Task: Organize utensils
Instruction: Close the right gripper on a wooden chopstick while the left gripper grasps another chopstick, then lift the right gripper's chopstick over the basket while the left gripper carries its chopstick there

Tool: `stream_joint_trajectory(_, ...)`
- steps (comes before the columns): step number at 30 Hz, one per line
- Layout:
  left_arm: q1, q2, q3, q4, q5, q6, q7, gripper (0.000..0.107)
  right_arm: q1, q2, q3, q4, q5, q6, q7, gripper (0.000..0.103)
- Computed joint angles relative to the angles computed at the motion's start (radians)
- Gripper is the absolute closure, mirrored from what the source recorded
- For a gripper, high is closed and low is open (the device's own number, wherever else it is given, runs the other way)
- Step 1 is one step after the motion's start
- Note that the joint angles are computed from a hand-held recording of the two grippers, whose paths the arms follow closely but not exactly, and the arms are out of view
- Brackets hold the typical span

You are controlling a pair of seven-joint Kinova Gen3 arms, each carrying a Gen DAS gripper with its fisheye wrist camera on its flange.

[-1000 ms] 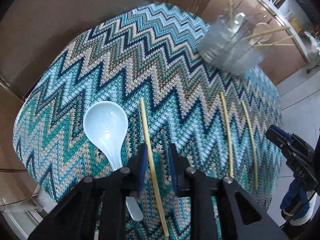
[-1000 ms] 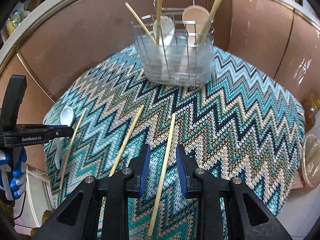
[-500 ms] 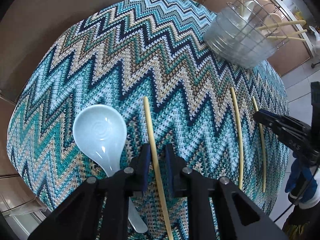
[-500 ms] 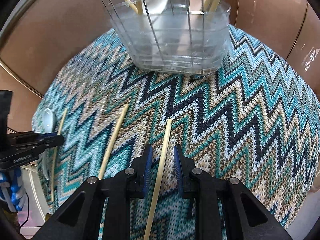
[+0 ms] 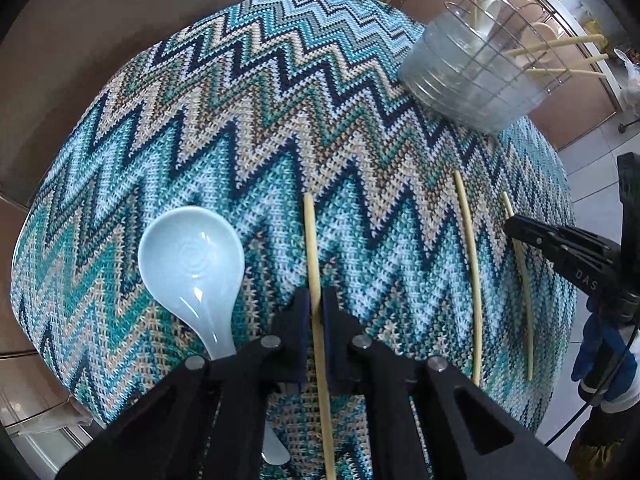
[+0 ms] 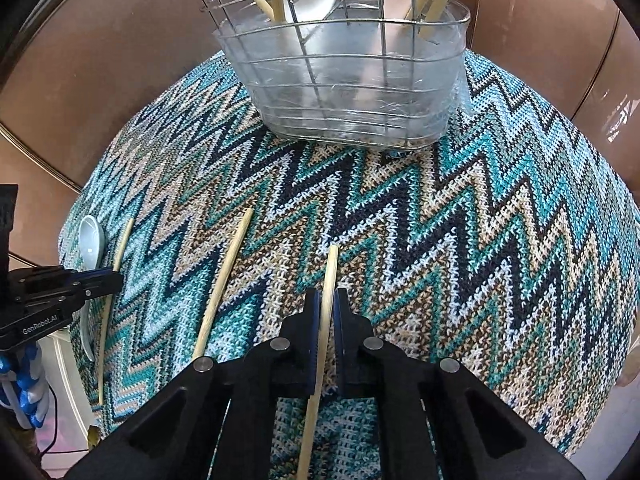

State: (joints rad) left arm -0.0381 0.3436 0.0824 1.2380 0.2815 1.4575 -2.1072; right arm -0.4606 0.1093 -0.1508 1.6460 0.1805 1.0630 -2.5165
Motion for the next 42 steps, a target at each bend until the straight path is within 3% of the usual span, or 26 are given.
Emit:
stream_joint_trajectory(16,-0.065,-0.106,-0.011,0.065,0.130,-0.006,-0.107,0.103,-0.067,-0.141,-0.101,0.011,0.163,0.090,-0.178,0.098)
stream_joint_trajectory(25,-0.099,-0.183,-0.034,0.060,0.232,0.015,-0.164,0.103,-0.140,-0.154,-0.181,-0.080,0.316,0.221,-0.310,0.098)
stream_joint_trajectory(32,-0.121,-0.217,-0.051,0.022,0.345,0.015,-0.191,0.103,-0.180,-0.161,-0.210,-0.150,0.433,0.271,-0.332,0.098)
stream_joint_trajectory(38,-0.133,-0.202,-0.047,-0.057,0.451,-0.002,-0.165,0.103,-0.188,-0.168,-0.212,-0.194,0.528,0.258,-0.318,0.098)
stream_joint_trajectory(42,-0.138,-0.190,-0.031,-0.104,0.535,-0.057,-0.154,0.103,-0.168,-0.201,-0.222,-0.177,0.625,0.196,-0.341,0.098)
